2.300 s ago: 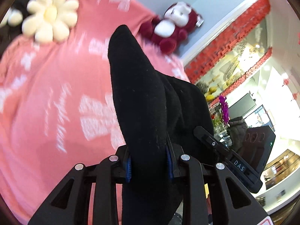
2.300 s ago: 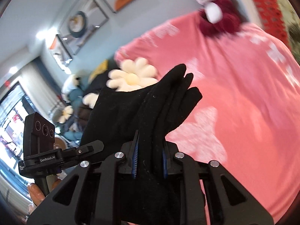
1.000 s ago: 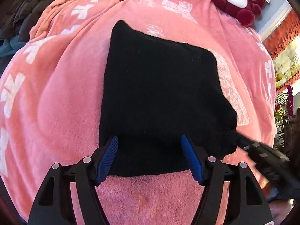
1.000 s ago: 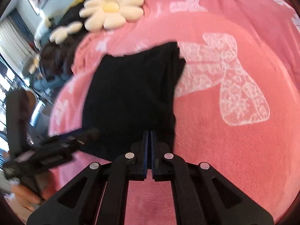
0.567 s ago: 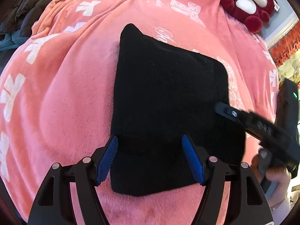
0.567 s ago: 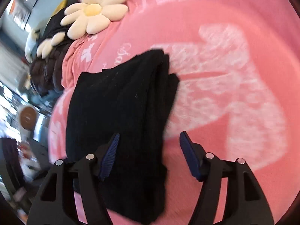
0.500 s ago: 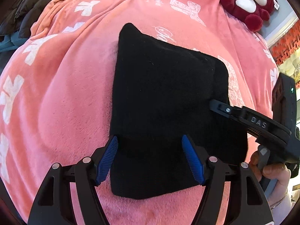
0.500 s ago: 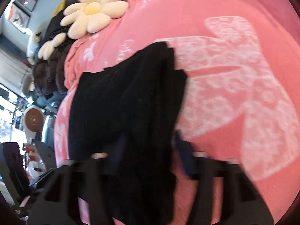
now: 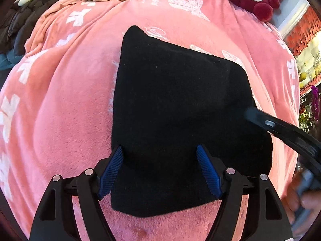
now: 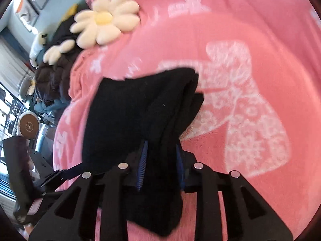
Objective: Fold small clothes
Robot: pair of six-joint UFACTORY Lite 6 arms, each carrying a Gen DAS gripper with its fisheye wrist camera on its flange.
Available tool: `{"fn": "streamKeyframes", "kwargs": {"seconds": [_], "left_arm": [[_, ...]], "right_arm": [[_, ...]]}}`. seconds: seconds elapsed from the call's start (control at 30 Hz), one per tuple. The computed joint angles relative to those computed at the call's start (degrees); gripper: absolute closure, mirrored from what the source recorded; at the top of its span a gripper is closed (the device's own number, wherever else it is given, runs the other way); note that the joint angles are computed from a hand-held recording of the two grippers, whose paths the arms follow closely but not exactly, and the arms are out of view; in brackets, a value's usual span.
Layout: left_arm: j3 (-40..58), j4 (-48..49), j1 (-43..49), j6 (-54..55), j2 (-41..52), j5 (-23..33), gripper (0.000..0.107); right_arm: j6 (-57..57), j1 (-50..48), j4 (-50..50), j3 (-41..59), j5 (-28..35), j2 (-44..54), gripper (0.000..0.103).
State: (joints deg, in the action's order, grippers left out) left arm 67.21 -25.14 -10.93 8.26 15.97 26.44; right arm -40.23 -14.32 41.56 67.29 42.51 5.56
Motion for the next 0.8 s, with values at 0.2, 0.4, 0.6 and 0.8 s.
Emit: {"fn": "streamKeyframes", "kwargs": {"seconds": [0.2,0.4,0.6,0.8], "left_arm": [[-3.1,6.1,-2.0,-6.9,-1.3,-1.5,0.034],[-7.8,17.5,-6.5,-19.1,-10.6,0.1,0.034],[-20.4,38.1,-15.3,-45.4,-24.5,-1.8,0.031],[-31.3,54.1,-23.8,-66.4,-31.3,-2.0,0.031]], "right_arm": [[-1.9,1.1,-4.4,-14.6,-5.4,-5.3,0.076],[-2.2,-4.4,-3.5,-16.5,0.8,-19.2,0.061],[-20.9,-19.2,-2.3,-34.7,1.1,-42.8,0.019],[-35.2,-35.2,1.5,-39.3,11.8,-45.5,0.017]]}}
